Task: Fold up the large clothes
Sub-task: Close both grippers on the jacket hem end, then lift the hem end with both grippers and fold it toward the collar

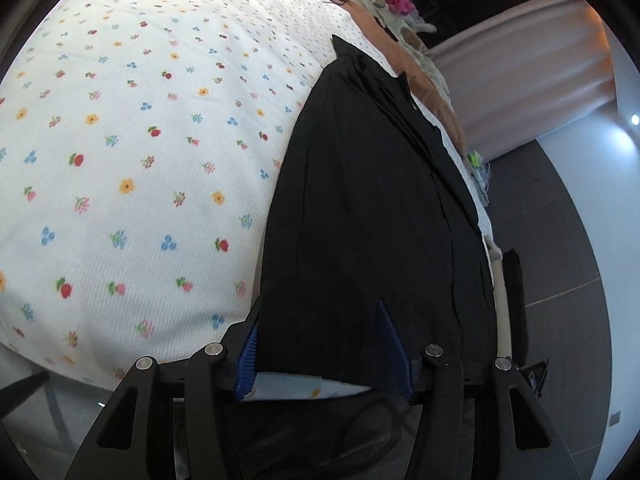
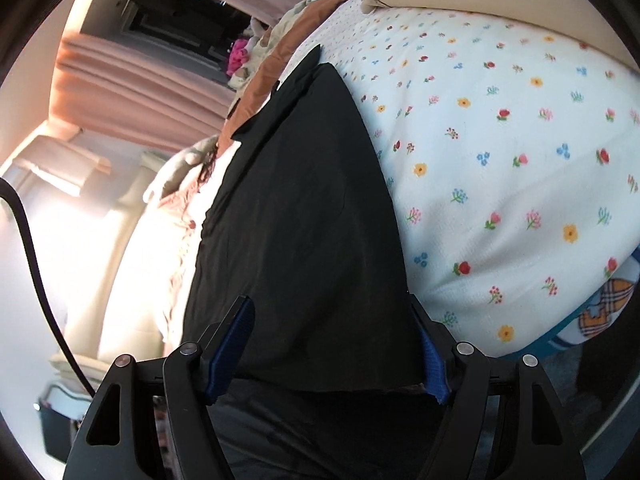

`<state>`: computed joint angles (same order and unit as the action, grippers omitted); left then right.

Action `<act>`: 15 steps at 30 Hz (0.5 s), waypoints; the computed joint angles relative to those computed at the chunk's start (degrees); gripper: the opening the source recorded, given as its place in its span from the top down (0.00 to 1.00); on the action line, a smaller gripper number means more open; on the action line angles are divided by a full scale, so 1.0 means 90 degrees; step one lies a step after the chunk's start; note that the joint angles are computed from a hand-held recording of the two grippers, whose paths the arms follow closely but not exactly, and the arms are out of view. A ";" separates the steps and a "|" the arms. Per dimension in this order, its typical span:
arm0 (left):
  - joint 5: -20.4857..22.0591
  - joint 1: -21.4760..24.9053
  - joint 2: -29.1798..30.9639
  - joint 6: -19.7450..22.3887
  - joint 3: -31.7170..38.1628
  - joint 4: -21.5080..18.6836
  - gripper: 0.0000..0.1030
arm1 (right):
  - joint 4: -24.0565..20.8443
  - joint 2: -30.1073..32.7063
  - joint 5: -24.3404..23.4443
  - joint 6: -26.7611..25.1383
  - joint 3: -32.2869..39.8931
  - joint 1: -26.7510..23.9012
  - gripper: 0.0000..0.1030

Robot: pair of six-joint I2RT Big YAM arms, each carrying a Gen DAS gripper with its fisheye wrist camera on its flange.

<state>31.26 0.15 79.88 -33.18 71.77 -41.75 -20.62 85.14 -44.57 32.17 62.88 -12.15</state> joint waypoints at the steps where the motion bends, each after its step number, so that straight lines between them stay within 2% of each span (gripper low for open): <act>1: -0.0100 -0.0026 0.0071 -0.0012 0.0056 0.0036 0.53 | 0.0129 0.0035 -0.0002 0.0141 0.0006 0.0015 0.34; 2: -0.0252 -0.0056 0.0149 0.0000 0.0139 -0.0031 0.62 | 0.0186 0.0086 -0.0050 0.0237 0.0032 0.0014 0.49; 3: -0.0311 -0.0059 0.0207 -0.0038 0.0198 -0.0067 0.69 | 0.0178 0.0191 -0.0035 0.0395 0.0115 0.0052 0.56; 4: -0.0275 -0.0040 0.0223 -0.0118 0.0204 -0.0046 0.72 | 0.0129 0.0246 0.0039 0.0485 0.0175 0.0079 0.64; 5: -0.0198 -0.0009 0.0213 -0.0207 0.0187 -0.0026 0.80 | 0.0062 0.0289 0.0097 0.0512 0.0247 0.0088 0.75; 7: -0.0097 0.0054 0.0138 -0.0329 0.0093 0.0029 0.82 | -0.0053 0.0307 0.0282 0.0565 0.0355 0.0168 0.88; 12: -0.0068 0.0128 -0.0175 -0.0576 -0.0078 0.0399 0.93 | 0.0294 -0.0006 0.0338 0.0749 0.0405 0.0224 0.93; 15: -0.0090 0.0154 -0.0348 -0.0653 0.0003 0.0505 0.94 | 0.0278 -0.0236 0.0420 0.0743 0.0545 0.0267 0.94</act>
<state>30.45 1.54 76.75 -39.05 71.80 -37.21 -18.12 83.01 -40.80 38.86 67.79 -9.75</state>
